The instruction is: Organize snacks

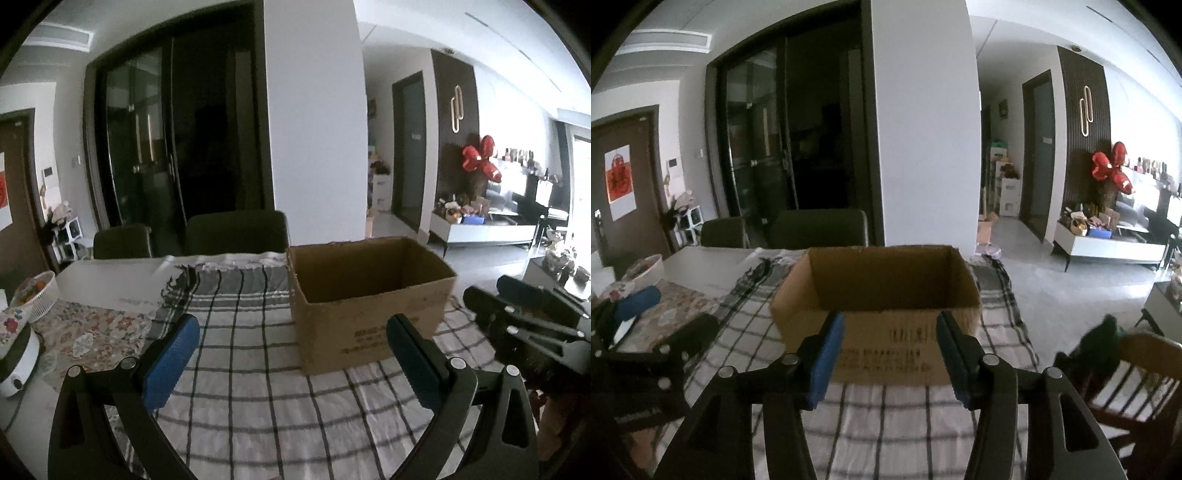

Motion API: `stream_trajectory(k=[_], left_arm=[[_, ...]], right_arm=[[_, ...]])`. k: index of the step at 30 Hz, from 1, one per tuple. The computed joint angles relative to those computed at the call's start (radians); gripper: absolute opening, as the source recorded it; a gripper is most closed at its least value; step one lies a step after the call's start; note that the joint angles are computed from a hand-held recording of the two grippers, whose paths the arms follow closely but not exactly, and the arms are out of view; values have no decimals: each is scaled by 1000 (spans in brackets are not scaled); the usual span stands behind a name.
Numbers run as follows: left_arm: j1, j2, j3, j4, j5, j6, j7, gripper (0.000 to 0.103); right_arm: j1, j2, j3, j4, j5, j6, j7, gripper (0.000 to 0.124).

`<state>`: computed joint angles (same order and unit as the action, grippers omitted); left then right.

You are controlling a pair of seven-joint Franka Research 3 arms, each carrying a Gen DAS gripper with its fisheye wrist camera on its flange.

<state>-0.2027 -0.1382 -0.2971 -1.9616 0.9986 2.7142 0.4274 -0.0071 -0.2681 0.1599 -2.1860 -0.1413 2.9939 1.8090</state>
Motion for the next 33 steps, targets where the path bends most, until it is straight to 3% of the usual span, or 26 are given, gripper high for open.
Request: stream_trajectory(k=[3, 9, 19, 25, 33], left_arm=[[-1, -78, -13, -61, 2, -9, -20, 103], [19, -231, -48, -186, -17, 22, -48, 103], [54, -438, -113, -351, -122, 68, -21, 103], [48, -503, -126, -401, -201, 88, 35, 103], [66, -564, -169, -435, -247, 84, 69, 103]], right_arm=[[-16, -91, 17, -78, 1, 1, 25, 65], [-62, -276, 72, -216, 27, -3, 47, 72], [-76, -532, 123, -379, 91, -47, 37, 77], [-62, -632, 124, -421, 121, -101, 38, 77], [-45, -716, 116, -470, 142, -114, 28, 77]])
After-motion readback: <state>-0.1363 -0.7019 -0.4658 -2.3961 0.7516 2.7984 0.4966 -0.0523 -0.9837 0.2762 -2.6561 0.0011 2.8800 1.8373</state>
